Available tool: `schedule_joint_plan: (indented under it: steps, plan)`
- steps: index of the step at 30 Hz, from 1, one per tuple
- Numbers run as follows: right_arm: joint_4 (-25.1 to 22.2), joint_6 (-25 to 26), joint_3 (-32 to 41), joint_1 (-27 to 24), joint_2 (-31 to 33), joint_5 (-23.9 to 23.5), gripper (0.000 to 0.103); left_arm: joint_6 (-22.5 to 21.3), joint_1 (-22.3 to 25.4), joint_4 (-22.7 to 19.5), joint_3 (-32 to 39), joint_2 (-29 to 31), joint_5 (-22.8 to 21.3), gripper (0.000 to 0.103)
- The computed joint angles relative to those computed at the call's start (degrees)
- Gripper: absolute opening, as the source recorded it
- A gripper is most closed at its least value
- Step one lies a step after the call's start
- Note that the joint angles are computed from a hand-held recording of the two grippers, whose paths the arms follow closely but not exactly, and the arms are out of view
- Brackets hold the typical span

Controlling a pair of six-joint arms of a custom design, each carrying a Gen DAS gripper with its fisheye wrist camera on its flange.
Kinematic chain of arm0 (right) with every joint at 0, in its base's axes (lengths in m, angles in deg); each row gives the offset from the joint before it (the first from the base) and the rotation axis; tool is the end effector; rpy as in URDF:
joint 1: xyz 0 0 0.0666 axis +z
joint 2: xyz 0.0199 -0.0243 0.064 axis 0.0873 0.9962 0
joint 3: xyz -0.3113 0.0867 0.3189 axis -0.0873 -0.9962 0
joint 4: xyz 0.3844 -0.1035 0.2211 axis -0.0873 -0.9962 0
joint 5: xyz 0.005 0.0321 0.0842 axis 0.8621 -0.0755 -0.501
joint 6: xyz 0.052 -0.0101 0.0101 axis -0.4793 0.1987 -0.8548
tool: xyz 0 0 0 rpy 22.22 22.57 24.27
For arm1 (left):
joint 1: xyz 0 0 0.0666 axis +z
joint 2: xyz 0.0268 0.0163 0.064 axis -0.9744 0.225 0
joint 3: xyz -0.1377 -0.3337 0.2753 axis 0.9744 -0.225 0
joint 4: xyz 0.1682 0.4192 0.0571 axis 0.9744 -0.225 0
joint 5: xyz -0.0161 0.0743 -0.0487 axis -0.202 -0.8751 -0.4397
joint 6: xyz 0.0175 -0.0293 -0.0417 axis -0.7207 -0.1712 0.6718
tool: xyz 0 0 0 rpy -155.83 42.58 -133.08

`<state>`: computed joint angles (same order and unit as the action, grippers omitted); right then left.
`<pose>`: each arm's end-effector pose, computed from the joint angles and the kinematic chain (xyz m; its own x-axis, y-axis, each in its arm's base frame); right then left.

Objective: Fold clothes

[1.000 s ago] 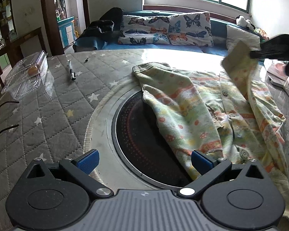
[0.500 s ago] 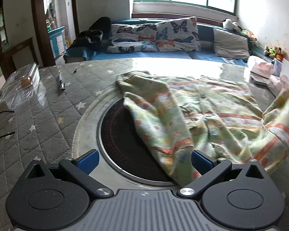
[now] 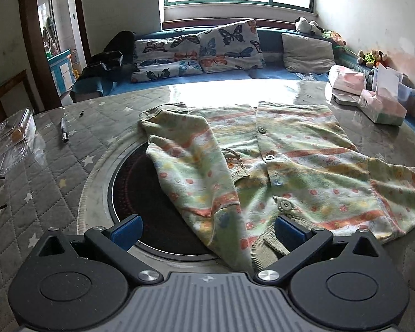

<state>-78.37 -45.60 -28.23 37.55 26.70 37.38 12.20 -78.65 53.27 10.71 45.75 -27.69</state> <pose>0.2801 0.1477 0.2700 -0.4266 0.5099 -0.7470 0.7135 0.6973 0.0685 0.4441 -0.0219 0.2906 -0.6242 0.3078 -0.7181 0.4002 0.9154 0.0446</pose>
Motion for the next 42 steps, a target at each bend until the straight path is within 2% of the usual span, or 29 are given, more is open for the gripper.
schedule_joint_plan:
  steps: [2,3,5,9,13,21,24,26,30,32,37,42]
  plan:
    - [-1.21,-1.54,-0.32,0.56,-0.84,1.22,0.023,-0.2,-0.12,0.03,0.27,0.62,-0.17,0.103]
    - [-0.69,-0.57,-0.18,0.66,-0.95,1.98,0.023,-0.29,-0.2,0.06,0.38,0.89,-0.23,0.103]
    - [3.24,4.24,-0.1,-0.36,-1.28,1.47,0.025,-0.36,-0.52,0.2,0.38,1.11,-0.22,0.103]
    - [13.24,14.87,0.53,-2.8,0.91,-2.7,0.028,-0.44,-1.11,0.3,0.15,0.8,-0.24,0.103]
    - [17.98,19.8,1.78,-5.9,4.73,-7.7,0.029,-0.38,-0.97,0.81,0.52,1.03,-0.86,0.103]
    - [19.27,20.96,2.56,-9.13,7.73,-9.44,0.032,1.94,-1.09,3.98,5.11,5.34,-5.13,0.103]
    - [20.18,22.21,2.65,-8.84,8.36,-8.97,0.041,3.11,-2.33,5.06,8.38,8.2,-7.01,0.103]
    - [20.64,22.91,2.95,-8.61,8.99,-8.61,0.051,3.62,-3.18,5.36,10.97,10.42,-8.15,0.103]
    - [22.02,23.96,3.11,-8.46,9.65,-8.6,0.062,2.73,-4.41,5.86,16.8,15.76,-9.21,0.102]
    - [22.58,24.28,3.12,-8.44,9.87,-8.62,0.068,2.28,-4.83,5.36,19.95,18.65,-8.5,0.099]
    - [24.06,24.61,3.02,-8.5,10.22,-8.9,0.077,1.79,-5.41,3.87,26.69,25.17,-6.91,0.078]
    - [24.63,24.76,3.14,-8.34,10.74,-8.58,0.081,0.85,-5.33,2.05,30.99,29.92,-7.38,0.073]
